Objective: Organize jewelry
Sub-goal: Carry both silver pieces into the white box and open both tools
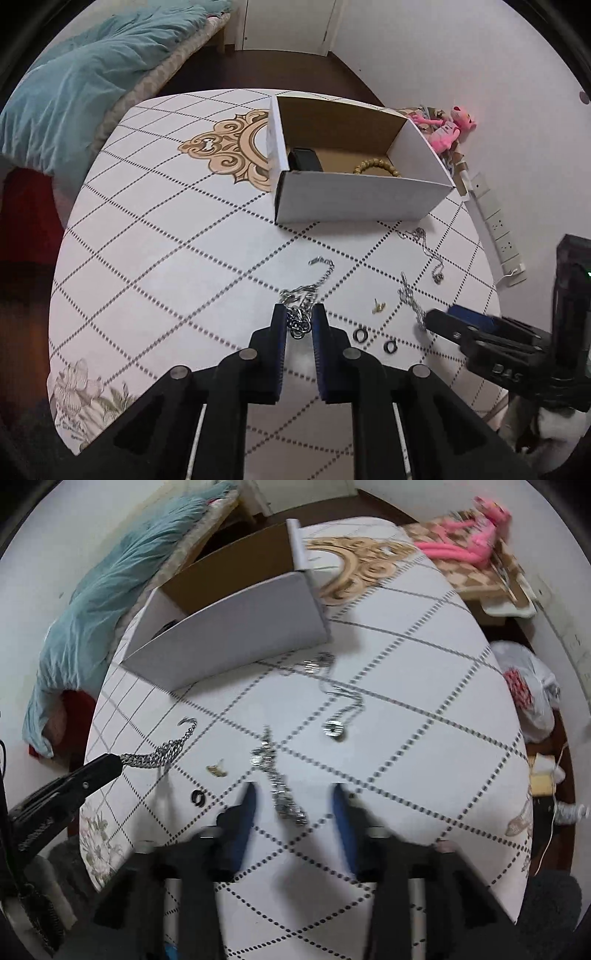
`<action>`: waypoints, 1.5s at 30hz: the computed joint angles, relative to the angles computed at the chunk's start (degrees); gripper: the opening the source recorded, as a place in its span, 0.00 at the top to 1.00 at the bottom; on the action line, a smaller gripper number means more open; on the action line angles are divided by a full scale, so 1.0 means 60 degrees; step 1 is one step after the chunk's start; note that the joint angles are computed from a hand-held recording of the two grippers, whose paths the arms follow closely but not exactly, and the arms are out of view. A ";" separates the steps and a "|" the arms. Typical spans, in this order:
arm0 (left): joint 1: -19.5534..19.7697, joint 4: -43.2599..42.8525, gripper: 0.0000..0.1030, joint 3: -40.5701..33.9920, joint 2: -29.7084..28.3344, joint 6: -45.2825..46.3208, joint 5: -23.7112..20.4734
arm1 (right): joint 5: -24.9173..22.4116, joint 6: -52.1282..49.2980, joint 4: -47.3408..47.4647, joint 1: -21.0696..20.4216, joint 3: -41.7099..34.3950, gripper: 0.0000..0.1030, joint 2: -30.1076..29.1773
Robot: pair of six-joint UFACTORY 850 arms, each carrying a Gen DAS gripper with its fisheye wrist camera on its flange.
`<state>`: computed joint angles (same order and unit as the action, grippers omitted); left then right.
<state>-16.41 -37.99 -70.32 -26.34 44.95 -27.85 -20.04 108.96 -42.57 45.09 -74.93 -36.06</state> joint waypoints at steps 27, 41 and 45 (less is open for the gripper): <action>0.0255 -0.1950 0.90 -0.0959 0.0458 0.1127 -0.1350 | -0.1343 0.1485 -0.2335 0.0165 -0.0586 0.96 0.0864; -0.0205 -0.0958 0.90 -0.5456 -0.1980 -0.0337 -0.2928 | -0.0602 -0.3124 0.0574 -0.1505 -0.2343 0.96 0.0488; -0.0321 0.0098 0.90 -0.7482 -0.3535 -0.1583 -0.3728 | -0.0558 -0.5752 0.3103 -0.2071 -0.3076 0.96 -0.0185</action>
